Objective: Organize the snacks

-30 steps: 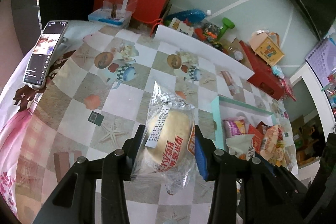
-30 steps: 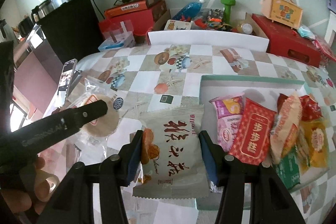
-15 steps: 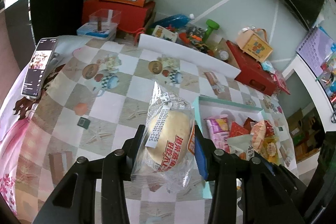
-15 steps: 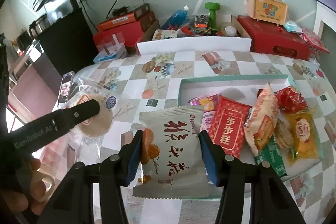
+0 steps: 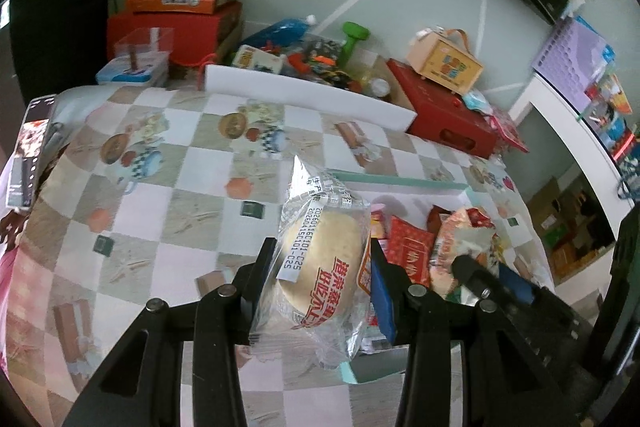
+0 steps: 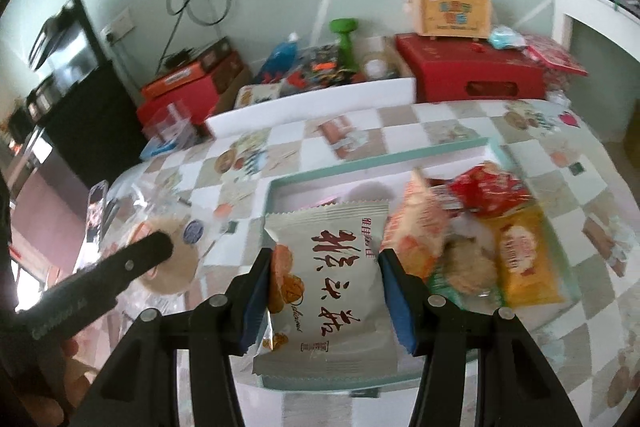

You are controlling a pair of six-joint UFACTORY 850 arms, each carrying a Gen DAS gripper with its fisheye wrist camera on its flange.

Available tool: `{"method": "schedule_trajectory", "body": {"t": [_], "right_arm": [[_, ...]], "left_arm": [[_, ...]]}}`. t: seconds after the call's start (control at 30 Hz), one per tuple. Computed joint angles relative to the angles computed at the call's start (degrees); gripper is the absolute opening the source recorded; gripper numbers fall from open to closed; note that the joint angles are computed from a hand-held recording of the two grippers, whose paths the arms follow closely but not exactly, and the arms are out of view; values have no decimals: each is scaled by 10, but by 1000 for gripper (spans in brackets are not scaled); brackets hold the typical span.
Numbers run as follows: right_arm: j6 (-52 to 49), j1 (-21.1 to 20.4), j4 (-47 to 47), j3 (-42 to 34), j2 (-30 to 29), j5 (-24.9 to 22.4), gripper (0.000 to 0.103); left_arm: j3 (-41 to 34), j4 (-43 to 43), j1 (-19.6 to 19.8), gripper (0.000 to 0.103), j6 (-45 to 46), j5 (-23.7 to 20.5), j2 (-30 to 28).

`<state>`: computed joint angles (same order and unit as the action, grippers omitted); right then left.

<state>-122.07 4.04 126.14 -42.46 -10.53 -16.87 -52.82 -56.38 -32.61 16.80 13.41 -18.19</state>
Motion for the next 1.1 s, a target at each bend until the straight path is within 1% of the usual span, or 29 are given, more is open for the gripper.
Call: {"method": "schedule_trajectory", "body": {"t": [0.27,0.43,0.53,0.7,0.8,1.1], "right_arm": [[-21,-57,51,1,8,4,56],[-7,-86,53,0,5,7,56],[-4,-96,54,0,4,8,56],[-8,-101,62,-1,0,12,56],[-4,-101,57,-3,-4,14,56],[62,-92,-13,-26,-47,21,56]], "left_arm": [[-26,88,-20,44,-56,-5,-20],[-40,123,-32,44,-72,-6,-32],[-47,141,-36,44,-81,-6,-38],[-57,195,-39,44,-130,-10,-50],[-68,212,-40,44,-141,-16,-61],[-95,275,-40,44,-192,-18,-94]]}}
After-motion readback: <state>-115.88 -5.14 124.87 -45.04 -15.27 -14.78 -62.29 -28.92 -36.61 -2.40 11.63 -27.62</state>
